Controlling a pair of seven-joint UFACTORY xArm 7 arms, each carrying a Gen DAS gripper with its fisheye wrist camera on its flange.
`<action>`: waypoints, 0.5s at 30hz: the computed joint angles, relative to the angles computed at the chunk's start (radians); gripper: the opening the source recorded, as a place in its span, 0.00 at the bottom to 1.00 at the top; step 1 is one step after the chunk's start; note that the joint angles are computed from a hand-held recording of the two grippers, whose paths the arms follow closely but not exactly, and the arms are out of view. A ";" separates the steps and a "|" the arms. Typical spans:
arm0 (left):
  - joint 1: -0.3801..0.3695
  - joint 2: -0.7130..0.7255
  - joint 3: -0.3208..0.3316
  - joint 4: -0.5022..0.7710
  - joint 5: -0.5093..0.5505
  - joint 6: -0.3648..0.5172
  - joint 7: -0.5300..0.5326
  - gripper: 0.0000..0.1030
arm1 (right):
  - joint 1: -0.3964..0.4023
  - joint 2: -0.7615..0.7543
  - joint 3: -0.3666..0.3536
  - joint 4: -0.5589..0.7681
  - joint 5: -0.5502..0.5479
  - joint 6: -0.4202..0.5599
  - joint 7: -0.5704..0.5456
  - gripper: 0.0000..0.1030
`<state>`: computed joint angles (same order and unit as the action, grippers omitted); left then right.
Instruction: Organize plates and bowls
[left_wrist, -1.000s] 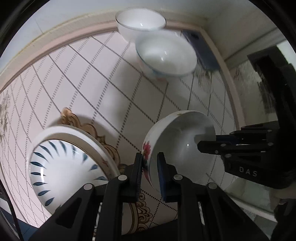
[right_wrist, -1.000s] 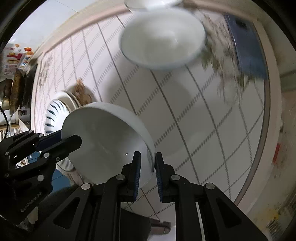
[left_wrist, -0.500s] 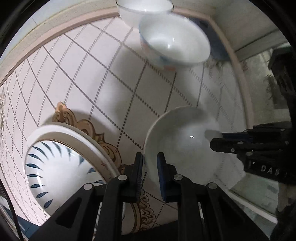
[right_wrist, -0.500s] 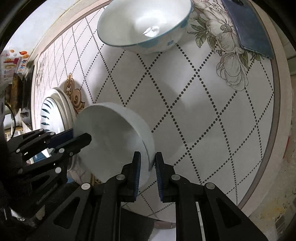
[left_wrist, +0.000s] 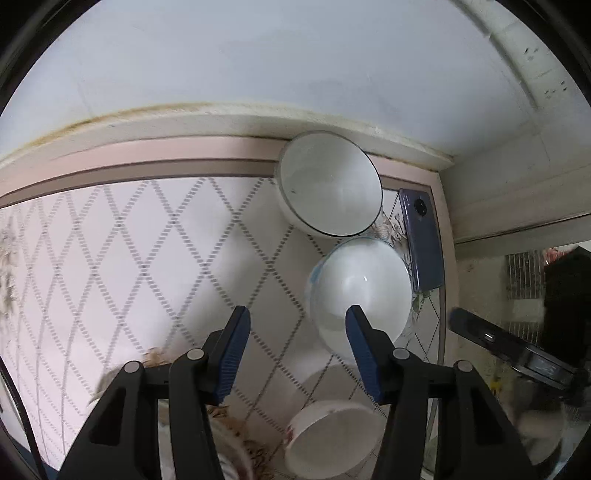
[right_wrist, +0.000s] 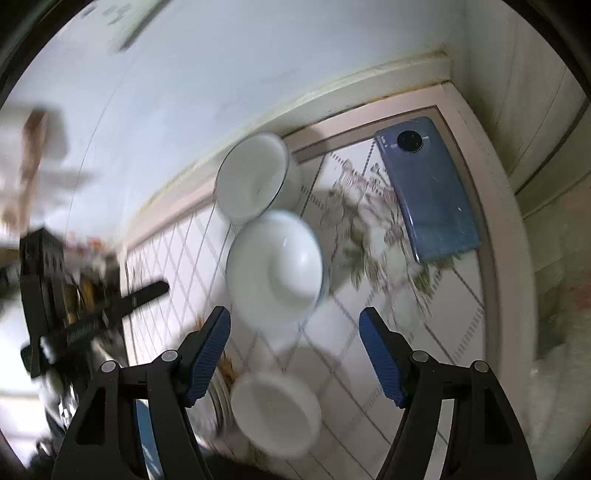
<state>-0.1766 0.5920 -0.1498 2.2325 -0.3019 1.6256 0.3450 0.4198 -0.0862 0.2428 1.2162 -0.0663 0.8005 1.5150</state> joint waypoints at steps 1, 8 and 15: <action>-0.003 -0.018 -0.002 -0.040 0.000 -0.014 0.006 0.49 | -0.007 0.001 -0.004 -0.037 -0.009 -0.053 0.034 0.68; -0.068 0.046 -0.002 -0.013 0.049 0.013 -0.022 0.36 | -0.018 0.047 -0.021 -0.139 0.041 -0.241 0.068 0.53; -0.107 -0.039 0.006 -0.183 0.119 -0.103 0.031 0.18 | -0.010 0.095 -0.031 -0.137 0.100 -0.257 0.006 0.20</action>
